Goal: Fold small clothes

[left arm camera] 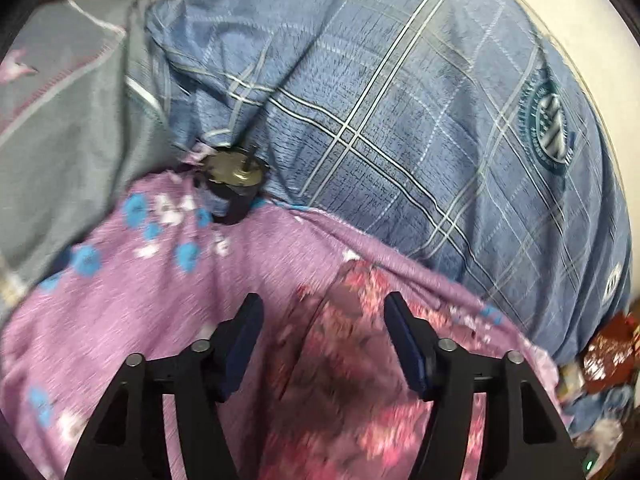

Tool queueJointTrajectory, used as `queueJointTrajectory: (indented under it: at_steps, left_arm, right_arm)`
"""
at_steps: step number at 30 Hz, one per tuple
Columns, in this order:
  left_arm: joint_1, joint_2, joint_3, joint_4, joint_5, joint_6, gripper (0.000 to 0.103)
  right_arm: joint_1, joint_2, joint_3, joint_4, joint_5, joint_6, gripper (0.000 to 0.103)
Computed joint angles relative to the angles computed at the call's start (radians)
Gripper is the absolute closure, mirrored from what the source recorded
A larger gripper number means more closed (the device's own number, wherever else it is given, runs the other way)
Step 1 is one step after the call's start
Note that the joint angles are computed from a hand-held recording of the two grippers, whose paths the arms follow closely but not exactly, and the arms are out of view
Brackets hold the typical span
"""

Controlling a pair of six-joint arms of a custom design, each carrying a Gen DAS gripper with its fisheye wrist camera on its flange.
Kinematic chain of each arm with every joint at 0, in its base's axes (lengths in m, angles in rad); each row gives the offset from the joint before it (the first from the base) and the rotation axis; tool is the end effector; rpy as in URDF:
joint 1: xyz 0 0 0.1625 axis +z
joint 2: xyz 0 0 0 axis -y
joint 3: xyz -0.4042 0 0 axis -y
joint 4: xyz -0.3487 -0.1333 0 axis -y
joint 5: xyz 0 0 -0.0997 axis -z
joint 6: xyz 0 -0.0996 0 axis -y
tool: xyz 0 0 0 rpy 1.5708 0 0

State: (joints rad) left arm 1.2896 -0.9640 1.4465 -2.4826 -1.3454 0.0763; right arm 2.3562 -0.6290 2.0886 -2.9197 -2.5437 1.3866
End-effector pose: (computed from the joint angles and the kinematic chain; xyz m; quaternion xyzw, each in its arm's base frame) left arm -0.0366 -0.6873 0.2860 0.1490 0.9596 -0.2218 0.0877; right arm 0.3602 -0.2881 -0.0130 -0.2366 -0.8507 0.3902 0.2608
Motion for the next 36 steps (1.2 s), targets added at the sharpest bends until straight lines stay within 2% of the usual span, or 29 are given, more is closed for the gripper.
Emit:
queueJointTrajectory:
  at_steps: [6, 9, 12, 13, 14, 16, 19, 25, 29, 31, 33, 35, 36]
  left_arm:
    - [-0.003, 0.131, -0.122, 0.105, 0.038, -0.068, 0.039]
    - [-0.034, 0.183, -0.137, 0.056, 0.111, -0.001, 0.035]
    - [-0.053, 0.233, -0.172, 0.099, 0.196, 0.030, 0.035]
    - [-0.056, 0.237, -0.162, 0.064, 0.204, 0.046, 0.040]
    - [-0.057, 0.242, -0.163, 0.052, 0.197, 0.054, 0.062]
    - [-0.053, 0.249, -0.181, 0.072, 0.179, 0.059, 0.088]
    - [-0.047, 0.235, -0.163, 0.033, 0.144, 0.070, 0.097]
    - [-0.043, 0.168, -0.112, -0.071, 0.084, 0.054, 0.098]
    - [-0.029, 0.157, -0.092, -0.134, 0.077, 0.060, 0.096]
    - [-0.028, 0.179, -0.114, -0.085, 0.132, 0.045, 0.092]
    - [-0.034, 0.189, -0.125, -0.047, 0.219, 0.002, 0.091]
    - [-0.029, 0.179, -0.135, -0.012, 0.224, -0.046, 0.075]
    - [-0.028, 0.158, -0.122, -0.016, 0.213, -0.075, 0.073]
  right_arm:
    - [0.005, -0.002, -0.002, 0.018, 0.006, -0.027, 0.055]
    - [0.006, 0.001, 0.003, 0.003, 0.005, -0.043, 0.055]
    - [0.011, 0.002, -0.017, 0.062, -0.001, -0.037, 0.055]
    - [0.010, 0.003, -0.022, 0.073, -0.003, -0.044, 0.055]
    - [0.010, 0.004, -0.024, 0.082, -0.005, -0.046, 0.055]
    - [0.008, 0.003, -0.029, 0.096, -0.005, -0.047, 0.054]
    - [0.008, 0.002, -0.026, 0.083, -0.004, -0.035, 0.054]
    - [0.010, 0.005, -0.015, 0.047, -0.007, -0.038, 0.054]
    - [0.011, 0.008, -0.026, 0.079, -0.015, -0.020, 0.054]
    - [0.012, 0.009, -0.031, 0.093, -0.018, -0.019, 0.054]
    - [0.012, 0.008, -0.026, 0.081, -0.016, -0.023, 0.054]
    - [0.010, 0.005, -0.019, 0.062, -0.010, -0.032, 0.054]
    - [0.008, 0.002, -0.015, 0.053, -0.006, -0.036, 0.054]
